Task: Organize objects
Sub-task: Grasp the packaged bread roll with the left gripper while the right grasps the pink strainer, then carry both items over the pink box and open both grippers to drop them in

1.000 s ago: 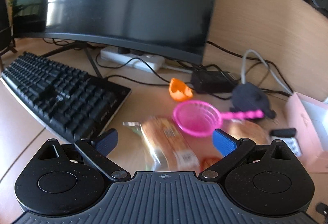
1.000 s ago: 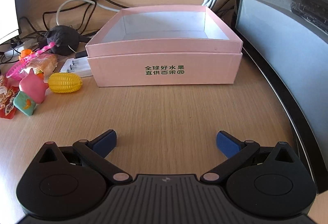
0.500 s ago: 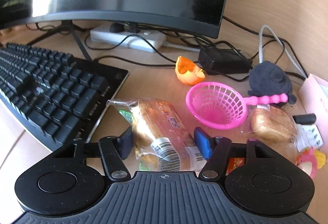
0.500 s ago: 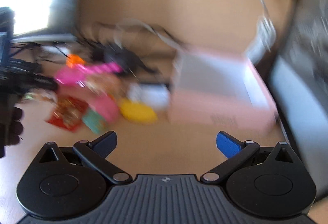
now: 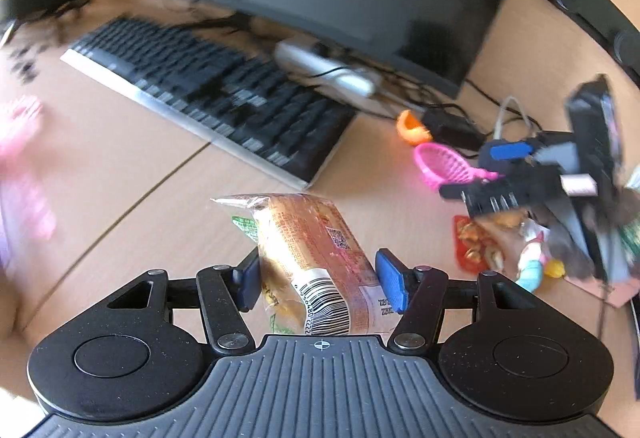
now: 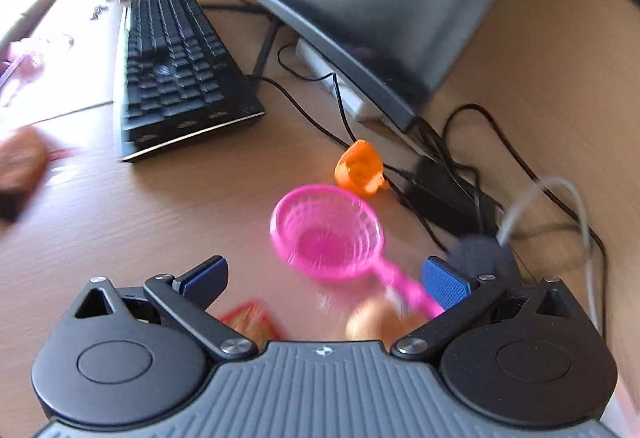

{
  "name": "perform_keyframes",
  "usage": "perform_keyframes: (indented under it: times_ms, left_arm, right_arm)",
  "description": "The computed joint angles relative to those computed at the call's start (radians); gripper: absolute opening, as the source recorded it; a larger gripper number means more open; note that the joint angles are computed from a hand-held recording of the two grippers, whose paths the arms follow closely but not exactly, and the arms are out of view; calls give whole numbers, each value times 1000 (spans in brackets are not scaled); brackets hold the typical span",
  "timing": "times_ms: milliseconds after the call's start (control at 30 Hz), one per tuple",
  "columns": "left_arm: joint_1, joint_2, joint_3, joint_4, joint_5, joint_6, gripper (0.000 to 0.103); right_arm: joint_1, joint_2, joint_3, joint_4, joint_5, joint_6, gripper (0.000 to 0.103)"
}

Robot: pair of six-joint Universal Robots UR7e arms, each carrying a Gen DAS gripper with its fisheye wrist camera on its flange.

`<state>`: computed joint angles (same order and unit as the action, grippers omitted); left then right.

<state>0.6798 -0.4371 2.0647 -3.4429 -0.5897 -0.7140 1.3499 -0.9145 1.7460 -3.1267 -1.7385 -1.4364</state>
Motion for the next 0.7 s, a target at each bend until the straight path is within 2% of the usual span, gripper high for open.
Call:
perform_keyframes:
  times_ms: [100, 200, 233, 267, 300, 367, 467, 567, 633, 700]
  left_arm:
    - [-20, -14, 59, 1, 3, -124, 64]
    - [-33, -18, 88, -11, -7, -168, 64]
    - [-36, -18, 91, -12, -16, -167, 64]
    - [-34, -19, 88, -12, -27, -157, 64]
    - [-34, -19, 84, -9, -39, -148, 64]
    - [-30, -22, 68, 0, -66, -108, 64]
    - [-28, -20, 34, 5, -122, -8, 64]
    - [-26, -14, -9, 32, -200, 105, 64]
    - [-24, -4, -44, 59, -262, 188, 64]
    - [-21, 12, -83, 80, -322, 253, 64]
  right_arm:
    - [24, 76, -122, 93, -68, 54, 103]
    - [34, 138, -197, 102, -112, 100, 101]
    - [36, 148, -216, 123, -125, 133, 97]
    - [37, 150, -228, 159, -134, 163, 82]
    - [39, 149, -230, 186, -140, 182, 83]
    - [34, 113, -189, 197, -118, 199, 83]
    - [27, 15, -75, 152, -41, 210, 82]
    - [15, -123, 65, 96, 32, 234, 83]
    - [-4, -222, 167, 47, 70, 216, 83]
    - [-32, -309, 253, 6, 83, 222, 83]
